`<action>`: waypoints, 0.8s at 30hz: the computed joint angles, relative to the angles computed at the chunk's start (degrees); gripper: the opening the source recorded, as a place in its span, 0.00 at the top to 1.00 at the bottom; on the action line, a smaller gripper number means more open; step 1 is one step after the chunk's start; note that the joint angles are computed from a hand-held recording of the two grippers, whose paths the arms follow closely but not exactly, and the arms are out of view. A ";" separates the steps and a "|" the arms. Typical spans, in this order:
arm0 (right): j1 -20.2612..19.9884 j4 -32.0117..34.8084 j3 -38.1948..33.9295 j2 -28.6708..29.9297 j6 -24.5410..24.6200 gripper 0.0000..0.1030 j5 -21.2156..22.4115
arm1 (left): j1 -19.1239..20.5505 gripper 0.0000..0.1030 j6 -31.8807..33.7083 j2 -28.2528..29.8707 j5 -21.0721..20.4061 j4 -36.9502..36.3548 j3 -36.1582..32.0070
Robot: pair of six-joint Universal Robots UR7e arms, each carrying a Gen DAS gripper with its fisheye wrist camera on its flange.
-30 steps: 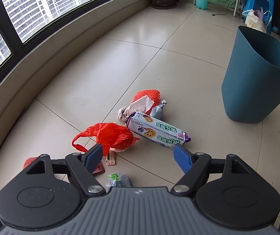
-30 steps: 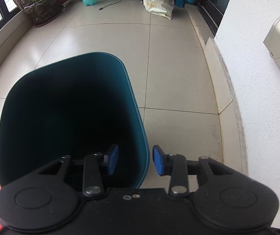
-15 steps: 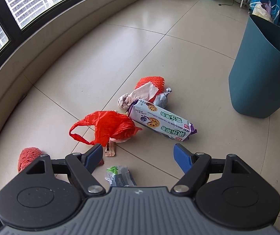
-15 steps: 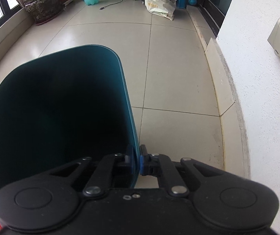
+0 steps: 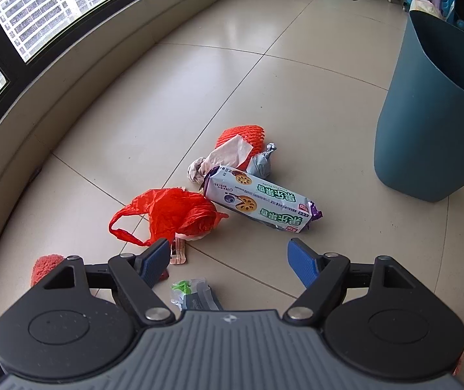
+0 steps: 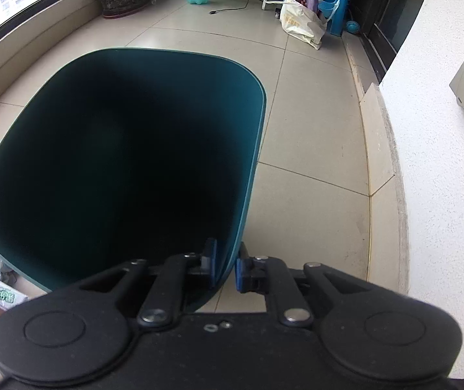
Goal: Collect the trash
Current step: 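Grasp the teal wastebasket rim with the right gripper and lift it, then grasp the white biscuit packet with the left gripper and lift it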
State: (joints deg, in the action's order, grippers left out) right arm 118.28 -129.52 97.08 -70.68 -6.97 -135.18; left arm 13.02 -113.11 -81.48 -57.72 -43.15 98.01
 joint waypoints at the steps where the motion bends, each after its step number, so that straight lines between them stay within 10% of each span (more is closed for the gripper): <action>1: -0.07 0.74 0.35 -0.85 -0.25 0.91 0.92 | 0.07 0.23 0.22 0.16 -0.02 -0.16 0.09; 11: -1.76 11.52 -0.74 -5.94 -0.87 0.94 7.03 | 4.46 0.23 5.53 -1.67 3.53 -10.67 4.08; 24: -1.62 7.53 1.24 -6.68 -0.18 0.95 7.22 | 28.28 0.23 4.10 -2.35 5.00 -30.65 9.07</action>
